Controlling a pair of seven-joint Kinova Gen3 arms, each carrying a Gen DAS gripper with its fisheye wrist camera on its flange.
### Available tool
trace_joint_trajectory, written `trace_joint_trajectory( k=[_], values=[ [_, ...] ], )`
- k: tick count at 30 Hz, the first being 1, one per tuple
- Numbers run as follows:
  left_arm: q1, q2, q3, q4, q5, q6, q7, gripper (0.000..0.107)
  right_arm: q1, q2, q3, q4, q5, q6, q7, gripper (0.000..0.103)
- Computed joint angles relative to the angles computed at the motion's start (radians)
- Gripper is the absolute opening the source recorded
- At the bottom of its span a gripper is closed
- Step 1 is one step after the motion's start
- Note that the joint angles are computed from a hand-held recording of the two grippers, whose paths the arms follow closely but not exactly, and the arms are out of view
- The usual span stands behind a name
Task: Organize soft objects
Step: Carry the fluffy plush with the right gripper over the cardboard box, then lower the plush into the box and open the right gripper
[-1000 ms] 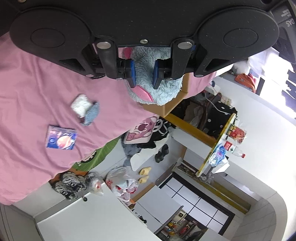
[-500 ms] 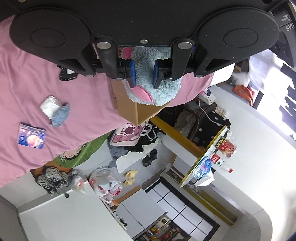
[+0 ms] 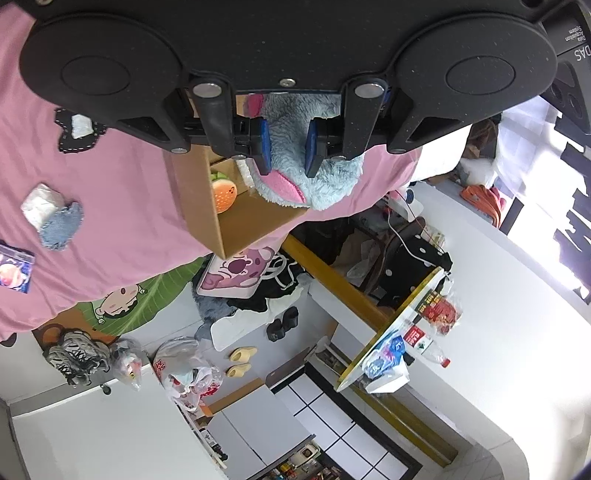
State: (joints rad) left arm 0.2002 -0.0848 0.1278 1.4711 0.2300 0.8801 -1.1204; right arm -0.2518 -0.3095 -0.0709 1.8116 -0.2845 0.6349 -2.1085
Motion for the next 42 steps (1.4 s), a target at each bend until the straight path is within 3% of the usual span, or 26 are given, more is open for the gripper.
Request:
trace_joint_trajectory(
  k=[10, 18, 26, 33, 37, 42],
  values=[
    [-0.045, 0.038, -0.043, 0.052, 0.068, -0.021, -0.060, 0.024, 0.009, 0.094, -0.075, -0.034, 0.088, 0.013, -0.087, 0.020],
    [-0.061, 0.079, -0.037, 0.057, 0.029, -0.021, -0.059, 0.025, -0.012, 0.158, -0.100, -0.056, 0.157, 0.032, -0.168, 0.020],
    [-0.084, 0.127, -0.045, 0.048, 0.056, 0.007, -0.079, 0.025, -0.044, 0.202, -0.130, -0.078, 0.280, 0.044, -0.283, 0.020],
    [-0.077, 0.132, -0.041, 0.049, -0.007, -0.010, -0.050, 0.025, -0.074, 0.228, -0.103, -0.088, 0.243, 0.054, -0.263, 0.023],
    [-0.081, 0.128, -0.043, 0.041, -0.005, 0.008, -0.035, 0.029, -0.073, 0.209, -0.096, -0.080, 0.231, 0.054, -0.265, 0.026],
    [-0.060, 0.123, -0.032, 0.012, -0.073, 0.045, 0.015, 0.034, -0.063, 0.164, -0.091, -0.069, 0.222, 0.060, -0.246, 0.034]
  ],
)
